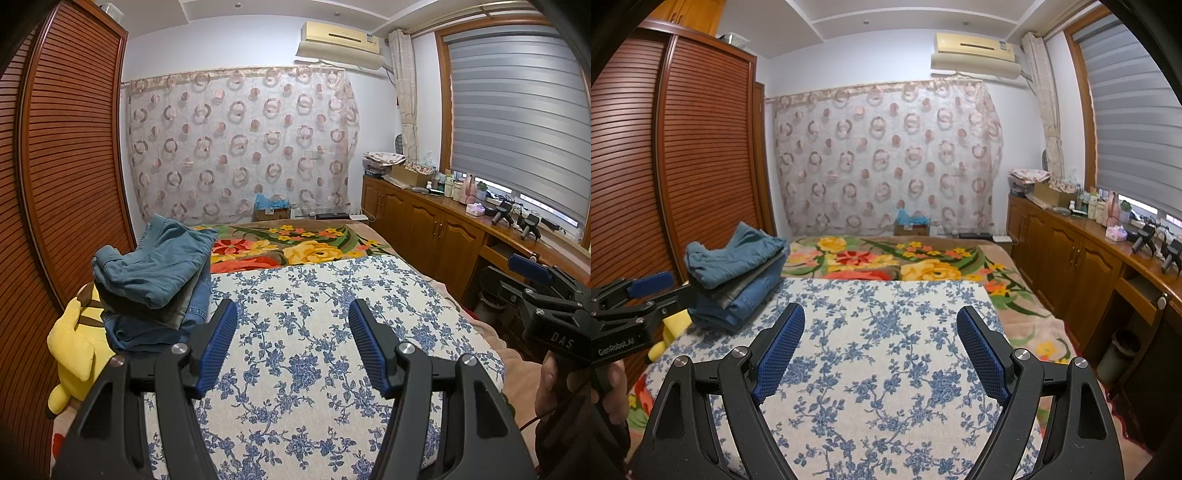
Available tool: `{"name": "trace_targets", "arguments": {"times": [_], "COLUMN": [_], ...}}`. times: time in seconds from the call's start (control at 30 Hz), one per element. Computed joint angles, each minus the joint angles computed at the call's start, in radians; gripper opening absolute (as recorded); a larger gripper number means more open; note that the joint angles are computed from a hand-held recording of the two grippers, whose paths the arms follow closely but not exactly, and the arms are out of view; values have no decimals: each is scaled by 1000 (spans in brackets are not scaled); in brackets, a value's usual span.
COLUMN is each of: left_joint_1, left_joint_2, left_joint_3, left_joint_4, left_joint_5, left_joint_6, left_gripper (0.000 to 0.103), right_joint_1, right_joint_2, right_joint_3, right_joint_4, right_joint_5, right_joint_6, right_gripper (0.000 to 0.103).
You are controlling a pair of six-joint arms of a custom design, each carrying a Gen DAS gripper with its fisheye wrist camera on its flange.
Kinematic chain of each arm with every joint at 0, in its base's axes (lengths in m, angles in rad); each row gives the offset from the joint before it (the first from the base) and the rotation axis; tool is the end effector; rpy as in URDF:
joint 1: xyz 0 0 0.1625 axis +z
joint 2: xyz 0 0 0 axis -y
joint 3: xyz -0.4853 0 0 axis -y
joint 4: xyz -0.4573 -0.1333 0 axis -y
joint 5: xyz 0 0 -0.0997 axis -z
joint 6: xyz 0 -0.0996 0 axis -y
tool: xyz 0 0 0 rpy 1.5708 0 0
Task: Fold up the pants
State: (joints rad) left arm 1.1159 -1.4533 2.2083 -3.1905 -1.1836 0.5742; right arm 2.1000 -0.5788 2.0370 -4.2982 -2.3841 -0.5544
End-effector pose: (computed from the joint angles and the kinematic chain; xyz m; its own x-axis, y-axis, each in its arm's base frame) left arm -0.0771 -0.5465 0.3471 -0.6495 0.4415 -0.6190 0.7597 0.4086 -0.5058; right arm 0.3316 -0.4462 0.0484 -0.7231 0.0793 0.6862 -0.6241 0.3507 -0.6982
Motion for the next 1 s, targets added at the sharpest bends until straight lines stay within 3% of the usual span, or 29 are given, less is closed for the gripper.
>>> {"name": "trace_targets", "arguments": {"times": [1.0], "left_joint_1": [-1], "left_joint_2": [-9], "left_joint_3": [8], "left_joint_4": [-8], "left_joint_5": [4], "left_joint_6": [5], "left_gripper": [63], "right_joint_1": [1], "right_joint_2": [0], "right_joint_3": [1], "right_joint_4": [-1], "right_joint_5": [-1], "right_joint_6": [1], "right_gripper": [86]}}
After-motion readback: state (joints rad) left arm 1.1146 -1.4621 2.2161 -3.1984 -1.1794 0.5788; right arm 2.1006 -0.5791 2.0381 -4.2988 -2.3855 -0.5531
